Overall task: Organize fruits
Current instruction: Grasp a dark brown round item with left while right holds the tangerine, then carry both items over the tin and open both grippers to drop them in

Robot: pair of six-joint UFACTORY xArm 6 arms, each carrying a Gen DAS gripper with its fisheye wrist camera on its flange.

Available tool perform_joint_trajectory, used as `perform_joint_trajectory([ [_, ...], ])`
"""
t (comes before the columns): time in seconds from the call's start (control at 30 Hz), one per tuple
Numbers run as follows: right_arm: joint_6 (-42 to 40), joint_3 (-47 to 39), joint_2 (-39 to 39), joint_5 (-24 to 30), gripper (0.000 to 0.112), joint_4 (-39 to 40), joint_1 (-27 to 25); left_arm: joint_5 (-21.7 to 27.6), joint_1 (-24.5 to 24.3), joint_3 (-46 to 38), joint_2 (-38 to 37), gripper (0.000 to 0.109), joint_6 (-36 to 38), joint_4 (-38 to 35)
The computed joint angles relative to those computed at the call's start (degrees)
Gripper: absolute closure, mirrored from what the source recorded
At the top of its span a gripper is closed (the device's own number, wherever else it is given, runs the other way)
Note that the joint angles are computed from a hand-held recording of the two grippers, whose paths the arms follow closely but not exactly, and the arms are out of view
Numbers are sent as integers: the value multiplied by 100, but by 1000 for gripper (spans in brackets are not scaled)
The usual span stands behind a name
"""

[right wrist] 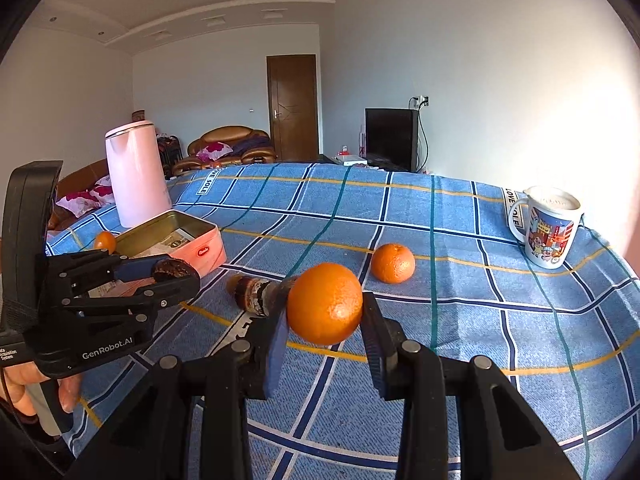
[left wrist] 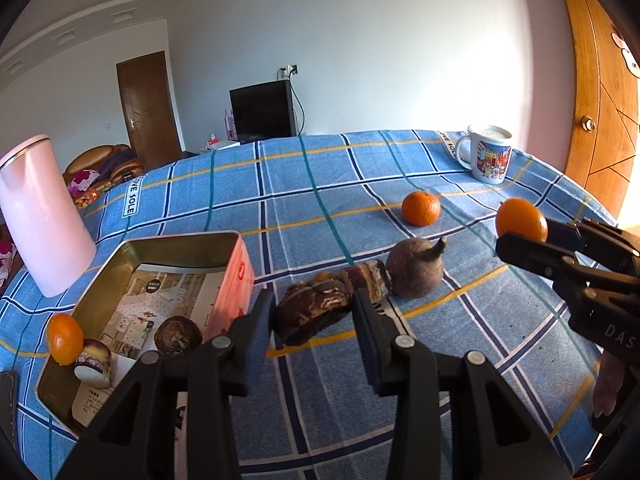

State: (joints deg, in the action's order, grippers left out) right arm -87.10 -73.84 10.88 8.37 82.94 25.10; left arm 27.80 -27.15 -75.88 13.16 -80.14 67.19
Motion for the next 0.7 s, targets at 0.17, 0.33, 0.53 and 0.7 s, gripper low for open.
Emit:
perform_joint_trajectory([
  [0.17,-675,4,-82,47,76,665,-4,144,-71,75,-100,67,-455,465],
  [0.33,-1144,9,-139,56,76,1116,-1,259,-129,150,-185,67,-764,808],
  [0.53,-1706,23,-217,98,76,1682,-26,400,-196,225,-270,67,-1111,1131],
  [0.7,-2026,15,-244,109,76,1985,-29,455,-217,296,-338,67,-1345,1338],
])
